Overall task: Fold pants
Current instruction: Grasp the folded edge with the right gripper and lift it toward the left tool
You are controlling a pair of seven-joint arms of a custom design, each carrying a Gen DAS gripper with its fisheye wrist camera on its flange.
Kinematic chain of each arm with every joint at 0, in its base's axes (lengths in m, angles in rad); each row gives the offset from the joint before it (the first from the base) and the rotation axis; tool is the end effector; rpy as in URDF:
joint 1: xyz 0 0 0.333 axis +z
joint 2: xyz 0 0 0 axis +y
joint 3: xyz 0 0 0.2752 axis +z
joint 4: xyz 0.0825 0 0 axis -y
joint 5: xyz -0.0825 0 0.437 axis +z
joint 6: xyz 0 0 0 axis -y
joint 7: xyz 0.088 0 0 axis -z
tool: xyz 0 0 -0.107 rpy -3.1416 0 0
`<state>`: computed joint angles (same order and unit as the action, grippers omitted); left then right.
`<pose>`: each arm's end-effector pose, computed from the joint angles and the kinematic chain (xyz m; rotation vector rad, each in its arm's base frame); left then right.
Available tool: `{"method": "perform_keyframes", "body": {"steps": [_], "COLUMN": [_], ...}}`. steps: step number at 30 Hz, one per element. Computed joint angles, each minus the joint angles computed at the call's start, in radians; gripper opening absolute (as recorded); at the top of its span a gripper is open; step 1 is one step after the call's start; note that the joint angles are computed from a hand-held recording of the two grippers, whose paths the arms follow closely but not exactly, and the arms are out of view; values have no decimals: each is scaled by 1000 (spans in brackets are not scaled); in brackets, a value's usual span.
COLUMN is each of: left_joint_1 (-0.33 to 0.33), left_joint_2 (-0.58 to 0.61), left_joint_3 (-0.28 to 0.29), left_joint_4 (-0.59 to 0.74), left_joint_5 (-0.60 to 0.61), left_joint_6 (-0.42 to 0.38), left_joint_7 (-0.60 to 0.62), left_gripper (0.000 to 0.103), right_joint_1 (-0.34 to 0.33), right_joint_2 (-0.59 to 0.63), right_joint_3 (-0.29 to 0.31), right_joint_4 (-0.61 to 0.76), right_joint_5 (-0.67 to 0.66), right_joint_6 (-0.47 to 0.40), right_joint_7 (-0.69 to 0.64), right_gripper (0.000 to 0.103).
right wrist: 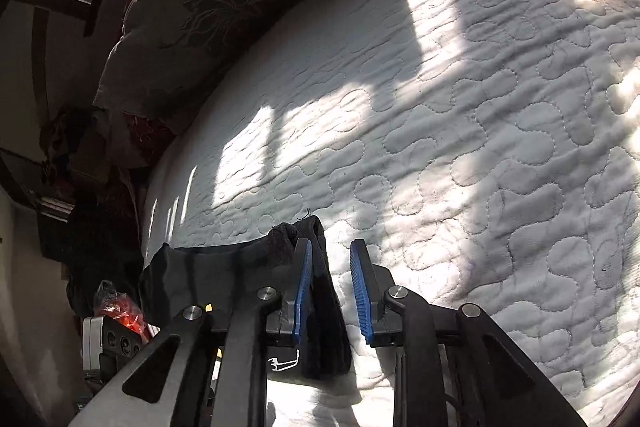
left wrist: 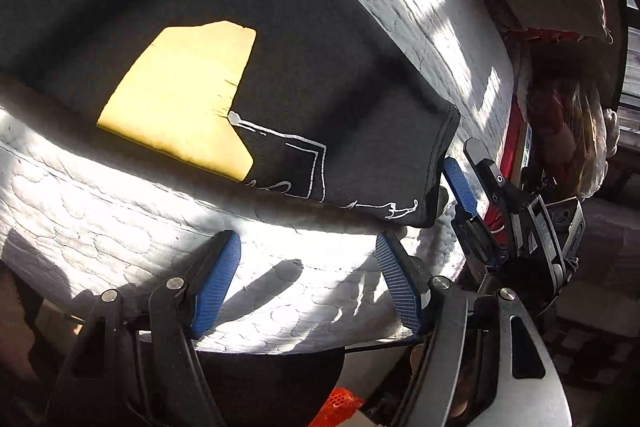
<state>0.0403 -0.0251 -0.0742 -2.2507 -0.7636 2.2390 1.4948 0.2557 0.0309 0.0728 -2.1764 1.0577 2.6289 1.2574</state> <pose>0.5658 -0.0395 0.3101 2.2985 -1.3239 0.5558 0.5825 0.1762 0.3406 -1.5056 1.8434 0.2886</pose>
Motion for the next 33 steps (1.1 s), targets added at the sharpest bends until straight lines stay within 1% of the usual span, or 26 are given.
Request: {"method": "perform_keyframes", "body": {"steps": [1,3,4,7,11,13,15,16,18,20,22,25,27,29,30,31,32,33], "left_joint_1": [-4,-14,-17,-23,-26,-30,-35,-37,-41,-44,-48,-53,-55,-56,-54,-49,-42,-33], "left_joint_2": [5,10,6,-6,-18,-20,-18,-15,3,19,27,63,86,107,115,122,135,153], "left_joint_3": [-5,-15,-18,-16,-10,-12,-15,-15,-18,-24,-32,-45,-55,-65,-71,-77,-83,-86], "left_joint_4": [5,10,8,-1,-11,-10,-9,-7,6,16,21,54,73,95,105,115,133,157], "left_joint_5": [15,45,52,35,-6,12,31,36,33,42,56,71,80,85,74,48,7,-20], "left_joint_6": [10,33,42,39,28,44,68,75,82,96,124,157,185,200,203,201,182,143], "left_joint_7": [-23,-60,-66,-47,-47,-57,-69,-76,-88,-106,-125,-144,-161,-150,-130,-93,-37,7], "left_gripper": [72,78,79,79,79,79,79,79,79,79,79,79,79,79,77,62,49,27], "right_joint_1": [-4,-12,-15,-22,-31,-49,-75,-77,-82,-87,-102,-128,-141,-154,-160,-166,-170,-175], "right_joint_2": [-2,2,10,47,129,176,205,207,204,193,201,230,247,256,258,259,261,264], "right_joint_3": [-2,-7,-8,-5,10,18,25,24,25,22,21,27,31,34,35,36,36,36], "right_joint_4": [-3,0,8,48,153,216,259,267,272,260,261,276,285,286,284,281,279,278], "right_joint_5": [43,125,138,138,74,62,60,30,-12,-37,-16,65,105,142,159,176,189,204], "right_joint_6": [-8,-45,-64,-102,-178,-249,-343,-352,-362,-363,-391,-434,-450,-466,-472,-477,-483,-487], "right_joint_7": [-30,-90,-95,-106,-88,-78,-96,-93,-108,-114,-115,-117,-116,-124,-125,-126,-126,-123], "right_gripper": [42,42,42,42,43,43,43,40,38,34,32,34,33,33,33,33,33,33]}}
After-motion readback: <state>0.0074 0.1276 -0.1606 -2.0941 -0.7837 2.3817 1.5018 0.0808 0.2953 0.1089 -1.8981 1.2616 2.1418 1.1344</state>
